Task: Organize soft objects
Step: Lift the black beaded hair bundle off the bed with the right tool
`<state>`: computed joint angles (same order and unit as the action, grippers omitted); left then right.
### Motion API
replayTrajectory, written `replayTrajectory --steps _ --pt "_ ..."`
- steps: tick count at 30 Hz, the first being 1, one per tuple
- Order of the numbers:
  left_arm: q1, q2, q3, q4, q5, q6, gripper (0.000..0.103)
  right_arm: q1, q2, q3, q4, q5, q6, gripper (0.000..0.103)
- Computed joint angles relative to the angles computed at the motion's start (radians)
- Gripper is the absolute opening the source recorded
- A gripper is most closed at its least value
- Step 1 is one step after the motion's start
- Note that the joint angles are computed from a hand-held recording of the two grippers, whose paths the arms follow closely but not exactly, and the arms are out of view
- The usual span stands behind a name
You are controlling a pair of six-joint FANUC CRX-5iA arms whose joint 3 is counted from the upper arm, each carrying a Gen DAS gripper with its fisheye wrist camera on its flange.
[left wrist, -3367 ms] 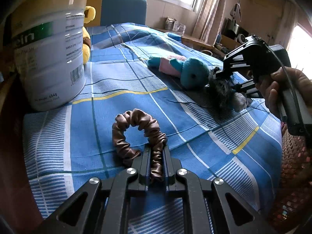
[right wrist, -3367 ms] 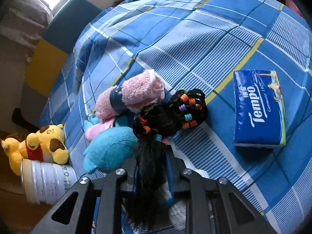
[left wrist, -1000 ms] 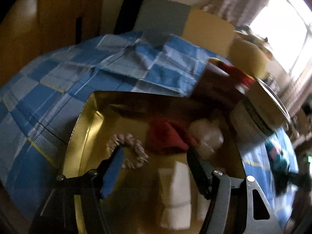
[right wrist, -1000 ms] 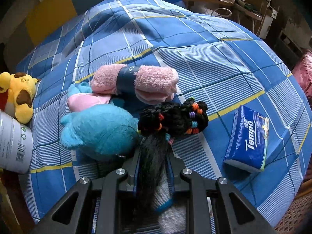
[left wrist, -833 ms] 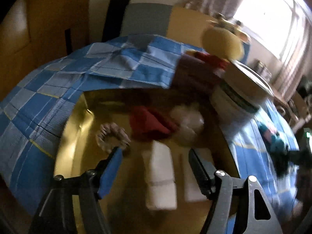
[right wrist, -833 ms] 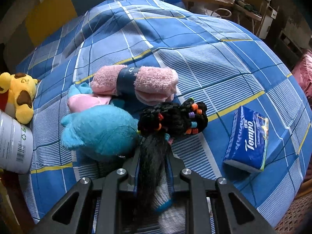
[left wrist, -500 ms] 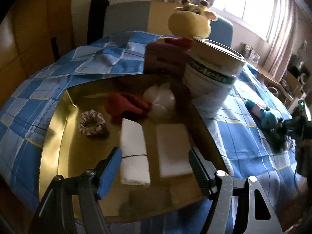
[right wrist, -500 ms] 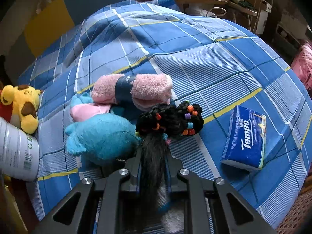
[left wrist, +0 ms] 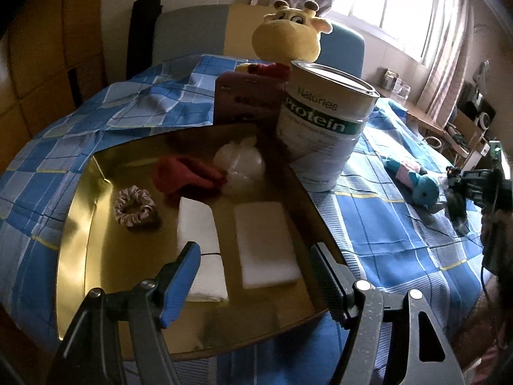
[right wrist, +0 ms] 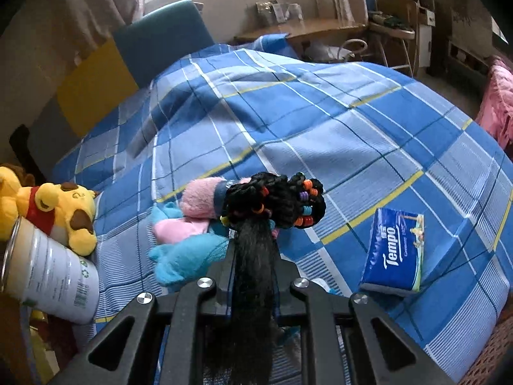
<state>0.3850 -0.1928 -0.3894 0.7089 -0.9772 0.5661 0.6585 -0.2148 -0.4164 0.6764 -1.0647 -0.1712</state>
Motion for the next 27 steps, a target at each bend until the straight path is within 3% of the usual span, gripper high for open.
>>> replayTrajectory --steps 8,16,21,27 --pt "0.010 0.014 0.001 0.017 -0.027 0.006 0.072 0.028 0.007 0.075 0.050 -0.032 0.110 0.012" --pt "0.033 0.013 -0.009 0.059 -0.045 -0.018 0.072 0.020 0.032 0.170 0.011 0.029 0.212 0.011" --pt "0.049 0.015 -0.007 0.067 -0.052 -0.023 0.072 -0.009 0.115 0.298 -0.034 0.010 0.319 0.011" --pt "0.067 0.019 0.000 0.074 -0.053 -0.024 0.072 -0.069 0.305 0.585 -0.104 -0.075 0.497 0.011"
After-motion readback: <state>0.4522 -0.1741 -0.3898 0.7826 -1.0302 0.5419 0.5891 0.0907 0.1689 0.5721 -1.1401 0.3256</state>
